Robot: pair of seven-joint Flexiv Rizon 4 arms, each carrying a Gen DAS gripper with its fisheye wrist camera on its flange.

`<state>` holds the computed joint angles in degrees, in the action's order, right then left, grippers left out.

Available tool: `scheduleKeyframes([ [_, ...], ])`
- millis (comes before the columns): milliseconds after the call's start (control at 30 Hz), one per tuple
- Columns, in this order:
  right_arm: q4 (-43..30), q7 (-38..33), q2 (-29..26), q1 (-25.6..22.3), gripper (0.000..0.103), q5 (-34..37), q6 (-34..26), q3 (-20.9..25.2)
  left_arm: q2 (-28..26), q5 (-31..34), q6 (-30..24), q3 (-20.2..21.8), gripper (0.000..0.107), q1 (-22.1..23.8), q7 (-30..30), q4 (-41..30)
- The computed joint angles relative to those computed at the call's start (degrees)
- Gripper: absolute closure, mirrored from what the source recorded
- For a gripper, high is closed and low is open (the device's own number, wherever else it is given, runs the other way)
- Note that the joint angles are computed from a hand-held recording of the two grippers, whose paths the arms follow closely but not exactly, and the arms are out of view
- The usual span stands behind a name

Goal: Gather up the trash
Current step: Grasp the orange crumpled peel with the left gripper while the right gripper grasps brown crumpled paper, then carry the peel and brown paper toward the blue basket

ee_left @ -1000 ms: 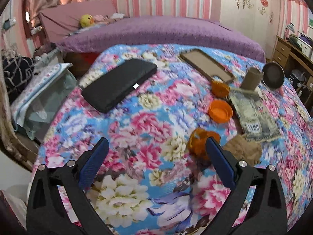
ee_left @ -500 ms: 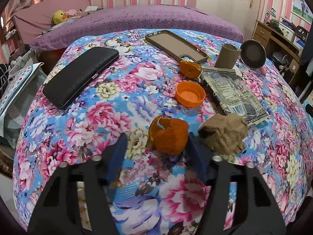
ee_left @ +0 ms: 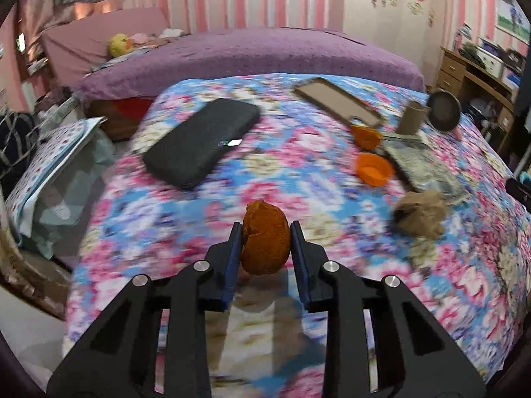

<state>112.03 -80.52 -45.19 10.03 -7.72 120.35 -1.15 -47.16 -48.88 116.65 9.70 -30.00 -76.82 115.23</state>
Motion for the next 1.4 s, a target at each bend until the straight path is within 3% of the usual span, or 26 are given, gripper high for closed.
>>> scheduleKeyframes([
  [133,0.4,0.0,0.2,3.0,0.005,0.7,-0.6,0.2,1.7,3.1,3.8,-2.2,0.079,4.6,-3.6,3.9],
  [233,0.7,-2.2,0.2,8.5,0.005,3.4,-0.4,-2.4,2.2,4.2,5.5,-3.1,0.079,6.6,-4.8,5.4],
  [467,0.9,-3.2,0.3,8.6,0.005,0.3,-0.7,1.9,2.8,5.8,8.3,-4.6,0.079,9.3,-5.9,7.4],
  [633,0.6,-6.4,0.3,13.0,0.007,-0.2,-3.0,-0.3,3.3,6.9,9.1,-5.4,0.079,11.1,-7.6,8.5],
  [667,0.5,-6.8,0.2,13.2,0.014,-0.5,-3.6,-0.2,3.3,6.8,9.1,-5.4,0.079,11.1,-7.8,8.5],
  [700,0.1,-6.8,0.3,12.5,0.031,-1.5,-5.1,0.5,3.5,6.8,9.1,-5.5,0.079,11.3,-8.2,8.5],
  [767,-0.6,-6.2,0.3,9.5,0.049,-4.2,-7.7,3.4,3.7,6.8,9.2,-5.6,0.079,11.4,-8.7,8.6],
  [900,-0.9,-5.0,-0.2,0.7,0.051,-10.9,-7.3,11.0,3.5,3.3,9.0,-4.5,0.079,8.9,-7.1,7.4],
  [1067,0.1,-2.5,0.2,-8.3,0.051,-19.1,-5.2,15.8,3.4,-1.3,9.8,-4.6,0.079,6.2,-4.3,5.1],
  [1167,-0.4,1.5,-0.8,-16.7,0.05,-26.5,-5.8,20.3,2.6,-5.2,10.0,-5.0,0.079,4.0,-1.1,2.2],
  [1400,-1.9,5.3,-1.9,-23.3,0.05,-32.7,-5.0,17.5,-1.3,-16.7,9.4,-7.3,0.079,-0.6,11.8,-7.8],
])
